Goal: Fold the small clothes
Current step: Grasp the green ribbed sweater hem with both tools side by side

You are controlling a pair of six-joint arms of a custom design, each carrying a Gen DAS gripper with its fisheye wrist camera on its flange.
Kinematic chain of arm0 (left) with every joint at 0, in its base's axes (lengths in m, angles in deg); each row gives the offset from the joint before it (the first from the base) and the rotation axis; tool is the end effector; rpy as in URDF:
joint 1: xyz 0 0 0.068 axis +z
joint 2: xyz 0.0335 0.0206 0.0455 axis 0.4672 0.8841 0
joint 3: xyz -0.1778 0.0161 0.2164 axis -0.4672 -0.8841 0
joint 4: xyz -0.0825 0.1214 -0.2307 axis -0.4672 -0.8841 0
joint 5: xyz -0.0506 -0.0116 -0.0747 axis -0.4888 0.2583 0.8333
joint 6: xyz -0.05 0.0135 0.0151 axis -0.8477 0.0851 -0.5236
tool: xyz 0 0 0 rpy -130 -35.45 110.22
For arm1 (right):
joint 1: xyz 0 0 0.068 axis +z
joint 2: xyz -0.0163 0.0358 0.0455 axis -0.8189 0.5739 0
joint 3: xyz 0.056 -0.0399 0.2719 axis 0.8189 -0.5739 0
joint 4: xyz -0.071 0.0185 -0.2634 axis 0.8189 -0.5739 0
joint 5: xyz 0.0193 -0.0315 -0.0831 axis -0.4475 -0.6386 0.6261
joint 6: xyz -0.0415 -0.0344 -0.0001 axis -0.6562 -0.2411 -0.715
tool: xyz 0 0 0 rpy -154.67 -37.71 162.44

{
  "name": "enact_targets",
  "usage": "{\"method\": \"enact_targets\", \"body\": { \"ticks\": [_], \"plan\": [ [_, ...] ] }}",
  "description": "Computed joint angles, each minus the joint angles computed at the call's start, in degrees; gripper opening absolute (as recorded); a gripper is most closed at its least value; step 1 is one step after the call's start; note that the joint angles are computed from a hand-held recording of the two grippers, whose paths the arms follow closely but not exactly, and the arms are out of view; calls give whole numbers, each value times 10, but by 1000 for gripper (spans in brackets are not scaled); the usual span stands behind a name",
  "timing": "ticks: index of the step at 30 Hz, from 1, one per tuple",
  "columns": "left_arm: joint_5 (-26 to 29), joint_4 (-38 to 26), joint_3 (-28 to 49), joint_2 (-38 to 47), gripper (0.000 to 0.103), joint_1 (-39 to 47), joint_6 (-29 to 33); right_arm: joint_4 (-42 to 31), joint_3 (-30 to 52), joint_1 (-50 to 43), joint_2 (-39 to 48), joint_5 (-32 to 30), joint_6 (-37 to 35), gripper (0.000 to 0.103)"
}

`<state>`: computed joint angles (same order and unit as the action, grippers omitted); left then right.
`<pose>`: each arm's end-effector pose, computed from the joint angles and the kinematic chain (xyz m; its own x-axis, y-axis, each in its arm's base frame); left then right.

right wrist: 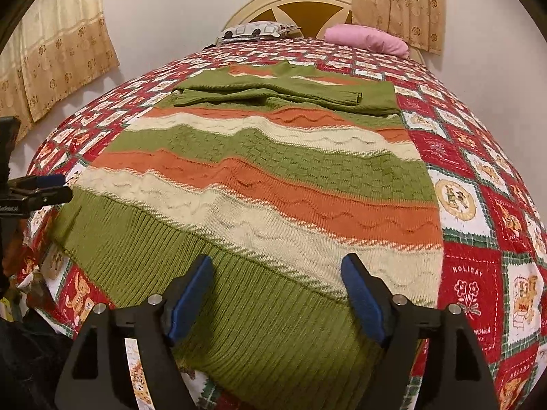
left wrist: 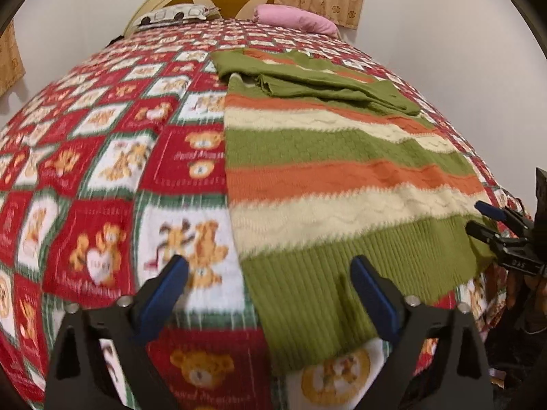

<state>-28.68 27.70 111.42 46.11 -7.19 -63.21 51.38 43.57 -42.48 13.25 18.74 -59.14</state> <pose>0.2346 -0.1571 0.0804 -0.8067 -0.0015 -0.5910 0.1142 0.9808 -0.1583 0.2603 0.0608 0.0579 -0.6954 -0.2210 -0.6838 -0.3173 0.9482 0.0162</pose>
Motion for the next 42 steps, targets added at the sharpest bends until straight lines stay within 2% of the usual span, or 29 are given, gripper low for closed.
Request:
{"method": "enact_targets", "body": {
  "ticks": [2,6,9,16,17,18,19,20,24,28,33,35,36,38,41,42],
  "plan": [
    [20,12,-17,-5,82,4,-13,17,-13,4,-2,7,5,79],
    [21,33,-40,-18,75,-5,-34,37,-36,3,-10,0,18,82],
    [41,48,-49,-25,63,-6,-50,41,-45,2,-14,1,18,82],
    [11,52,-32,11,63,-40,-51,46,-59,-10,-27,-16,27,82],
    [9,53,-32,10,58,-42,-53,42,-61,-16,-33,-26,30,82],
    [8,53,-34,7,49,-43,-51,36,-63,-27,-41,-41,33,82],
    [2,51,-35,4,17,-47,-48,29,-66,-37,-50,-54,35,82],
    [4,43,-32,3,11,-48,-44,23,-71,-52,-63,-70,35,82],
    [24,55,-38,2,11,-33,-45,15,-94,-100,-109,-73,34,82],
    [35,66,-44,3,17,-26,-56,-13,-101,-164,-129,-96,25,82],
    [47,86,-48,6,30,-27,-57,-38,-101,-209,-118,-122,9,82],
    [61,101,-52,7,39,-24,-58,-39,-101,-212,-109,-132,7,77],
    [63,104,-53,7,40,-25,-57,-37,-102,-207,-110,-130,8,76],
    [65,104,-52,8,40,-23,-56,-48,-97,-200,-108,-139,8,66],
    [74,111,-57,5,39,-22,-61,-29,-101,-179,-98,-127,13,62],
    [77,109,-57,4,35,-21,-58,-28,-103,-170,-99,-115,12,55]
  ]
}}
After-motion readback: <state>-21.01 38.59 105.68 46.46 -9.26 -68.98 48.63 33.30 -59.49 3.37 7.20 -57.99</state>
